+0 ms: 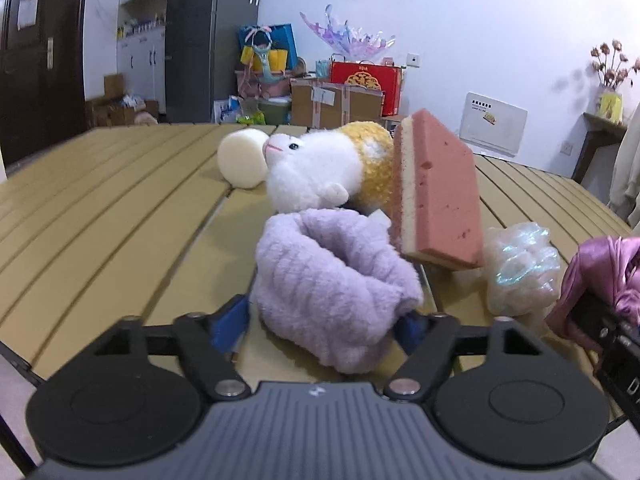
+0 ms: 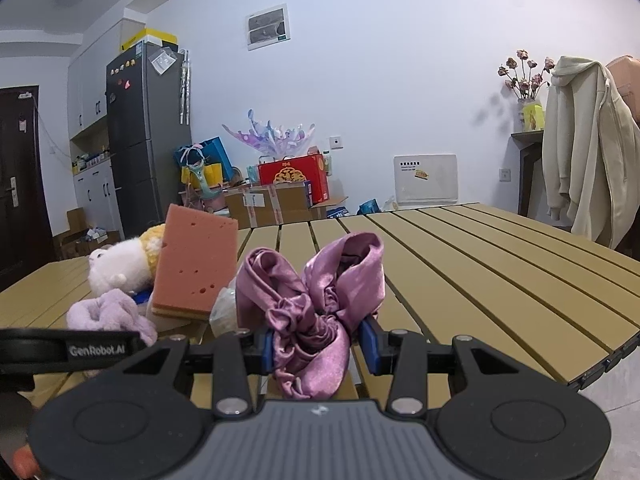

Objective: Collect trash
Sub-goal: 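Grasp the lavender fuzzy cuff with the left tool and lift it, then carry the lavender cuff and pink scrunchie in both tools down toward the black bin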

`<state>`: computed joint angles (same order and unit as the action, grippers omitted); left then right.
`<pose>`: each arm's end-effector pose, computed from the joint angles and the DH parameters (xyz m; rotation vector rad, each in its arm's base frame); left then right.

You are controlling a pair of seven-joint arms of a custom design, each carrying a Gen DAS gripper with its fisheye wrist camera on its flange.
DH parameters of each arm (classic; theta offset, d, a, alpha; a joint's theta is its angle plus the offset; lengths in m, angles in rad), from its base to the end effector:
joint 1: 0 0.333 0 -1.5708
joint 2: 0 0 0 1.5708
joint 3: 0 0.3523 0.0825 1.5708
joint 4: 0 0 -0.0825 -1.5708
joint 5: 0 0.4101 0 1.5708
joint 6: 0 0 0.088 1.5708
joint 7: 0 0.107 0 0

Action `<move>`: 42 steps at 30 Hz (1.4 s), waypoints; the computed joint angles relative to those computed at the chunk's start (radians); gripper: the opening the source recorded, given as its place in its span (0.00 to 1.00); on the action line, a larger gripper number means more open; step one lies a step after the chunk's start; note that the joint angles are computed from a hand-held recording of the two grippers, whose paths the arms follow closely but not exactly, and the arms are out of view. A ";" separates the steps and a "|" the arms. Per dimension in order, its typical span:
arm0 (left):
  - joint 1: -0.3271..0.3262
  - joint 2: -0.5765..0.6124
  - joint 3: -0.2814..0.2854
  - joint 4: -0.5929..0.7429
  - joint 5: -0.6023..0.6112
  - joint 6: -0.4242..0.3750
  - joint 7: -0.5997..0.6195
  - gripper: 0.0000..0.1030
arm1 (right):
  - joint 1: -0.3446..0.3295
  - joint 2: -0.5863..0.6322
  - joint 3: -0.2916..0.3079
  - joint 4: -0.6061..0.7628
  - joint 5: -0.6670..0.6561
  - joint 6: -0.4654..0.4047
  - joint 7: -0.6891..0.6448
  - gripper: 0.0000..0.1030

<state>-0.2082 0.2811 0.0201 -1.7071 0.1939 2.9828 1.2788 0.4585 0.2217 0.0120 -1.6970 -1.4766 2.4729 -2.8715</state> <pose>0.7068 -0.1502 0.5720 -1.5863 1.7098 -0.9934 0.6248 0.3199 0.5493 -1.1780 1.7040 -1.1065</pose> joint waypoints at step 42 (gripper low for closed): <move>0.156 -0.295 -0.137 -0.335 -0.277 0.151 0.323 0.26 | -0.023 -0.183 0.097 -0.180 -0.148 -0.040 0.076 0.39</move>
